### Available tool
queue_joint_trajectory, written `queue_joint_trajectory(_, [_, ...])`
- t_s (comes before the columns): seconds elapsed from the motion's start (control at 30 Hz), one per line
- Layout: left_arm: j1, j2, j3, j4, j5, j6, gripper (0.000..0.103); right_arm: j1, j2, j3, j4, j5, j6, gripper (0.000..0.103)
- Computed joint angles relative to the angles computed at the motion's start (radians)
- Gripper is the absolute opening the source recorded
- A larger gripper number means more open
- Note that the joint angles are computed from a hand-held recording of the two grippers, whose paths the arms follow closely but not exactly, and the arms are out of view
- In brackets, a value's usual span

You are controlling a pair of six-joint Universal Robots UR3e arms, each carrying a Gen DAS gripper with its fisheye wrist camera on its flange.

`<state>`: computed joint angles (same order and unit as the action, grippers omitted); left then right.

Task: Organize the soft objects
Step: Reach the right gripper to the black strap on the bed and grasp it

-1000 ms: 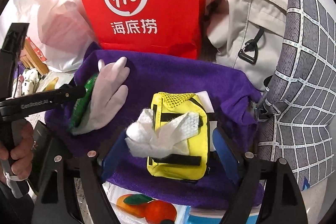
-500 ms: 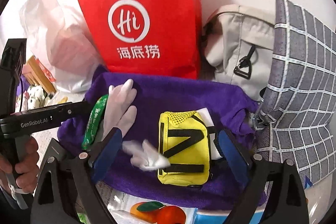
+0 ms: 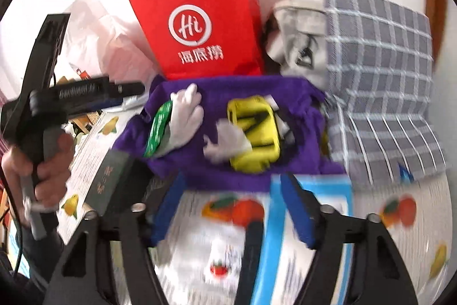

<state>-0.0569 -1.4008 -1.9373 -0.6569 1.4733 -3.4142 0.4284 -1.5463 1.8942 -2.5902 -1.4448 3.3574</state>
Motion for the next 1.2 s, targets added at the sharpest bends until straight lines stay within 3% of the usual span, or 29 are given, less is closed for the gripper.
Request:
queue_joint_trajectory(0.2, [-0.066, 0.095, -0.016, -0.049, 0.074, 0.001, 0.062, 0.031, -0.241, 0.238, 0.043, -0.031, -0.023, 0.040])
queue_joint_trajectory(0.4, [-0.035, 0.288, -0.138, -0.137, 0.064, -0.009, 0.062, 0.053, -0.431, 0.443, 0.065, 0.006, 0.008, 0.041])
queue_joint_trajectory(0.73, [-0.018, 0.650, -0.382, -0.317, 0.079, -0.004, 0.062, 0.182, -0.177, 0.538, -0.262, -0.126, 0.169, 0.042])
queue_joint_trajectory(0.9, [-0.014, 0.818, -0.449, -0.443, 0.101, 0.025, 0.062, 0.255, -0.024, 0.507, -0.396, -0.238, 0.269, 0.048])
queue_joint_trajectory(1.0, [-0.010, 0.882, -0.463, -0.515, 0.114, 0.030, 0.062, 0.341, 0.062, 0.452, -0.417, -0.360, 0.320, 0.048])
queue_joint_trajectory(1.1, [0.033, 0.955, -0.470, -0.599, 0.086, 0.047, 0.062, 0.395, 0.094, 0.423, -0.398, -0.446, 0.327, 0.028])
queue_joint_trajectory(1.2, [0.053, 1.002, -0.472, -0.651, 0.064, 0.044, 0.062, 0.316, -0.009, 0.518, -0.442, -0.328, 0.289, 0.027])
